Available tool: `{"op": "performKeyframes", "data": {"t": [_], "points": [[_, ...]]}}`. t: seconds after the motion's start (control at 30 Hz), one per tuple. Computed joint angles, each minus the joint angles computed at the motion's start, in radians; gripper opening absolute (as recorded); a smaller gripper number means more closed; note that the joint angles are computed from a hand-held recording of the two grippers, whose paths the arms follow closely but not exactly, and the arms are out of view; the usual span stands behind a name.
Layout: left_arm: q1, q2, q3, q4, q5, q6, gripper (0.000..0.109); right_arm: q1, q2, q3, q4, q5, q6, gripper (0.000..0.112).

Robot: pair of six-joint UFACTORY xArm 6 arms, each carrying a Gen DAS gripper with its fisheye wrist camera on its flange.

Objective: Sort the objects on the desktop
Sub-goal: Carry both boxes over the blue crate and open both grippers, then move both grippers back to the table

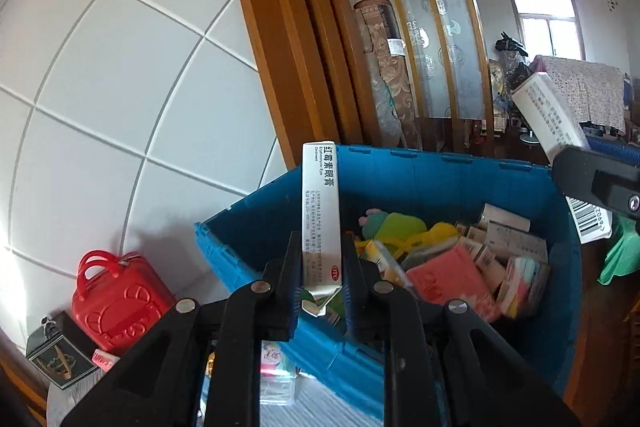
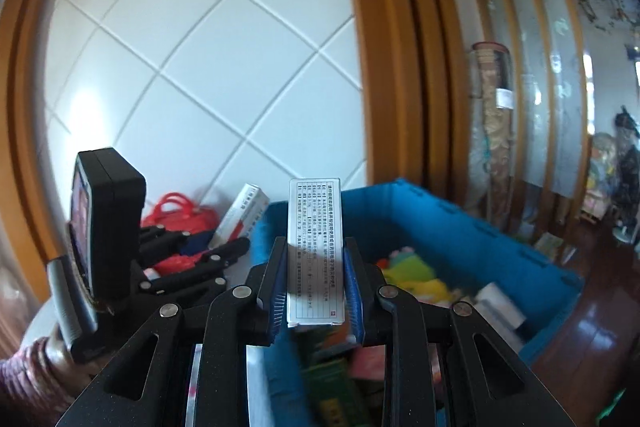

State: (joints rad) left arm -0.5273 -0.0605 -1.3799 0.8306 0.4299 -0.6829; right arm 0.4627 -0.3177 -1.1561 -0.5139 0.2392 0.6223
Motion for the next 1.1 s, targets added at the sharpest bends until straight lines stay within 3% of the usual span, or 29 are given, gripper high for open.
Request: {"op": "performKeyframes", "data": {"t": [0.2, 0.33, 0.4, 0.43, 0.47, 0.5, 0.57, 0.6, 0.73, 0.93, 1.0, 1.1], "points": [[-0.059, 0.197, -0.248, -0.037, 0.075, 0.05, 0.017, -0.105, 0.057, -0.048, 0.281, -0.025, -0.244, 0.026], [-0.086, 0.332, -0.438, -0.094, 0.167, 0.108, 0.017, -0.144, 0.088, -0.073, 0.4, -0.014, -0.361, 0.026], [-0.103, 0.405, -0.554, -0.131, 0.235, 0.157, 0.02, -0.17, 0.124, -0.109, 0.392, -0.009, -0.349, 0.029], [-0.111, 0.44, -0.612, -0.122, 0.267, 0.158, 0.024, -0.187, 0.142, -0.123, 0.342, -0.013, -0.292, 0.035], [-0.114, 0.448, -0.629, -0.109, 0.28, 0.146, 0.04, -0.202, 0.149, -0.129, 0.31, -0.015, -0.247, 0.057], [-0.117, 0.446, -0.628, -0.085, 0.283, 0.118, 0.066, -0.217, 0.158, -0.133, 0.318, -0.034, -0.244, 0.07], [-0.121, 0.397, -0.558, 0.048, 0.266, -0.028, 0.097, -0.224, 0.152, -0.118, 0.377, -0.067, -0.295, 0.071], [-0.124, 0.37, -0.518, 0.116, 0.266, -0.101, 0.103, -0.225, 0.149, -0.112, 0.395, -0.077, -0.313, 0.071], [-0.132, 0.295, -0.41, 0.196, 0.287, -0.219, 0.103, -0.199, 0.136, -0.082, 0.53, -0.129, -0.416, 0.073], [-0.079, 0.138, -0.175, 0.231, 0.211, -0.354, 0.103, -0.127, 0.125, -0.07, 0.454, -0.143, -0.354, 0.079], [-0.046, 0.056, -0.069, 0.28, 0.185, -0.419, 0.103, -0.089, 0.123, -0.071, 0.37, -0.139, -0.287, 0.08], [0.034, -0.098, 0.123, 0.324, 0.148, -0.473, 0.103, -0.016, 0.151, -0.1, 0.352, -0.124, -0.255, 0.085]]}}
